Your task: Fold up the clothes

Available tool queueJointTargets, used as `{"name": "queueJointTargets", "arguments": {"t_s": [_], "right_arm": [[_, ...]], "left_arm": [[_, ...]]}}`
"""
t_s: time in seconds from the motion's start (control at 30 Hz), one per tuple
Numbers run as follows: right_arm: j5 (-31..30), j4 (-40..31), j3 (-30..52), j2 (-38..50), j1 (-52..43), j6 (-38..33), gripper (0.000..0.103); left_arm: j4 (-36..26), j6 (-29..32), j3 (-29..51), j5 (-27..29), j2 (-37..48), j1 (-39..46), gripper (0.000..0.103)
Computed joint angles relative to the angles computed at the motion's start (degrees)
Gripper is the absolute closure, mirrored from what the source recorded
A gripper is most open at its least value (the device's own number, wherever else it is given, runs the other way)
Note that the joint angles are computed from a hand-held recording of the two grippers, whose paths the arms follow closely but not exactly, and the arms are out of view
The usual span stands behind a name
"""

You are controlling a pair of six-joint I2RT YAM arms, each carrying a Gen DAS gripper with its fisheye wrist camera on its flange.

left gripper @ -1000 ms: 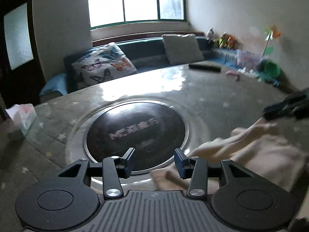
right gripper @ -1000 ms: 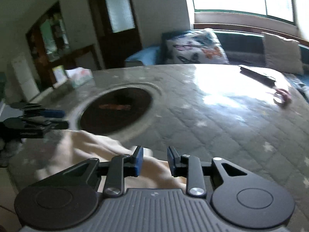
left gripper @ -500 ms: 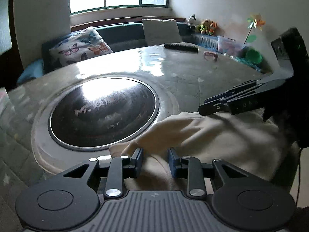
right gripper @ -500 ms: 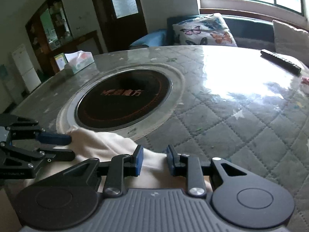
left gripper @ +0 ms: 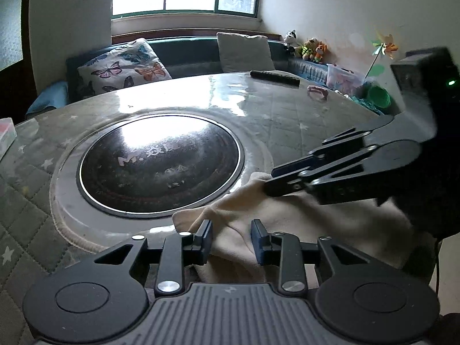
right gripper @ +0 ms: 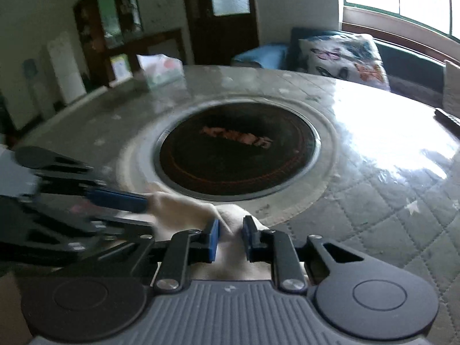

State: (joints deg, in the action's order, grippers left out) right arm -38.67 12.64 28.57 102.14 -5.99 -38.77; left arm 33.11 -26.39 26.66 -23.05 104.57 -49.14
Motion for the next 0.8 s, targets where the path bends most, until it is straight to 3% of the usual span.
{"name": "queueJointTargets", "arguments": {"t_s": [0.1, 0.2, 0.33, 0.43, 0.5, 0.67, 0.8], "right_arm": [[0.33, 1.51, 0.04, 0.55, 0.78, 2.15, 0.084], [-3.16, -1.82, -0.79, -3.13, -2.61, 0.35, 0.082], [-6.45, -13.2, -1.52, -10.38, -11.1, -11.23, 0.082], [-7.7, -18.82, -0.93, -10.59, -18.17, -17.71, 0.082], [-7.43, -18.19, -0.73, -8.93, -21.6, -18.81, 0.082], [-5.95, -9.95, 2.21, 0.93, -25.01, -13.47, 0.082], [-8.16, -11.22, 4.05, 1.58, -26.38, -11.72, 0.083]], "left_arm": [[-0.34, -0.31, -0.48, -0.74, -0.86, -0.33, 0.07], [-1.58, -0.69, -0.13, -2.96, -1.98, -1.66, 0.069], [-2.23, -1.45, 0.07, -6.25, -2.97, -4.0, 0.065], [-2.32, -1.84, 0.58, -6.73, -2.4, -4.61, 0.065], [-3.3, -2.44, 1.32, -6.67, -1.42, -4.39, 0.065], [-4.24, -3.53, 2.14, -7.45, 0.79, -4.1, 0.062], [-6.03, -5.64, 1.7, -9.86, -0.71, -5.62, 0.058]]}}
